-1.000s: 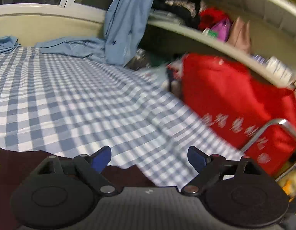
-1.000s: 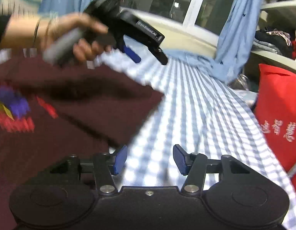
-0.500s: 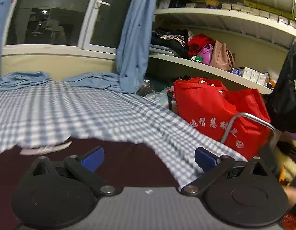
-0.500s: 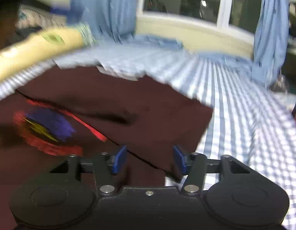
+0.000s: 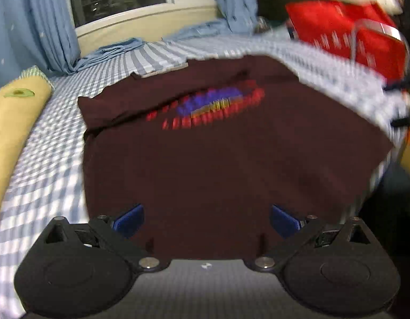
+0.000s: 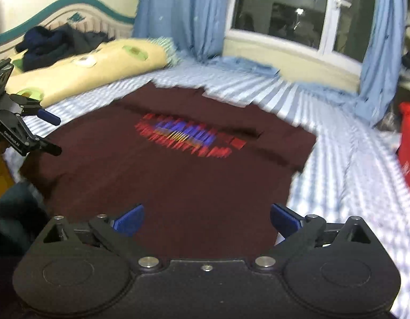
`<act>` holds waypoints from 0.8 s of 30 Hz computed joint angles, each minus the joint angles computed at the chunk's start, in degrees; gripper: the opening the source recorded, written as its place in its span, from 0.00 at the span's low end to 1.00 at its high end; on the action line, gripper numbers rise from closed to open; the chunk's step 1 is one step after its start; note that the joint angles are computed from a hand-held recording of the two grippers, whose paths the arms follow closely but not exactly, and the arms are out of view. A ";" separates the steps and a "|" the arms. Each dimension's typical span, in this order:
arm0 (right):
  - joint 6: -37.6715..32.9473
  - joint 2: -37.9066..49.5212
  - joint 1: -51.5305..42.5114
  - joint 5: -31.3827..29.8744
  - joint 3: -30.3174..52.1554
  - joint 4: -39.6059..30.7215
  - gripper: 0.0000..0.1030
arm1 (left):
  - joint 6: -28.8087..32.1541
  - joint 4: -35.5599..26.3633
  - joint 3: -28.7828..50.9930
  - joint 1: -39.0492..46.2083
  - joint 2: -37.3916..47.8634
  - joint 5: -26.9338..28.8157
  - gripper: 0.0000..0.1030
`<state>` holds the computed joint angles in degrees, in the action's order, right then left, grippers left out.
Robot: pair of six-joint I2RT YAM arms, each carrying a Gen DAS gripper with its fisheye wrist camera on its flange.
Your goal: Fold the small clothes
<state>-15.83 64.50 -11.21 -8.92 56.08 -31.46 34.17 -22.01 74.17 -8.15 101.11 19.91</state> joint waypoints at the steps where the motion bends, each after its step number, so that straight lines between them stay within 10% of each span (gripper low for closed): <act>1: -0.05 -1.51 1.96 1.35 -1.53 -0.83 0.98 | 3.30 1.84 -4.42 0.84 -2.93 -0.88 0.99; 12: -1.16 -3.19 13.38 9.17 -2.83 -1.84 0.98 | 34.84 28.83 -32.87 -2.96 -12.03 -10.83 0.99; 19: 0.44 -4.46 12.05 8.18 -2.23 -2.33 0.98 | 40.89 65.09 -43.41 -7.44 -2.37 -18.77 0.90; 24: 0.66 -6.58 10.40 8.25 -2.48 -3.02 0.98 | 35.82 65.42 -46.91 -6.49 -11.70 -15.70 0.91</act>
<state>-15.17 57.92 -0.81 -0.66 53.60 -34.49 69.99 43.41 27.26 -14.64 89.41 4.22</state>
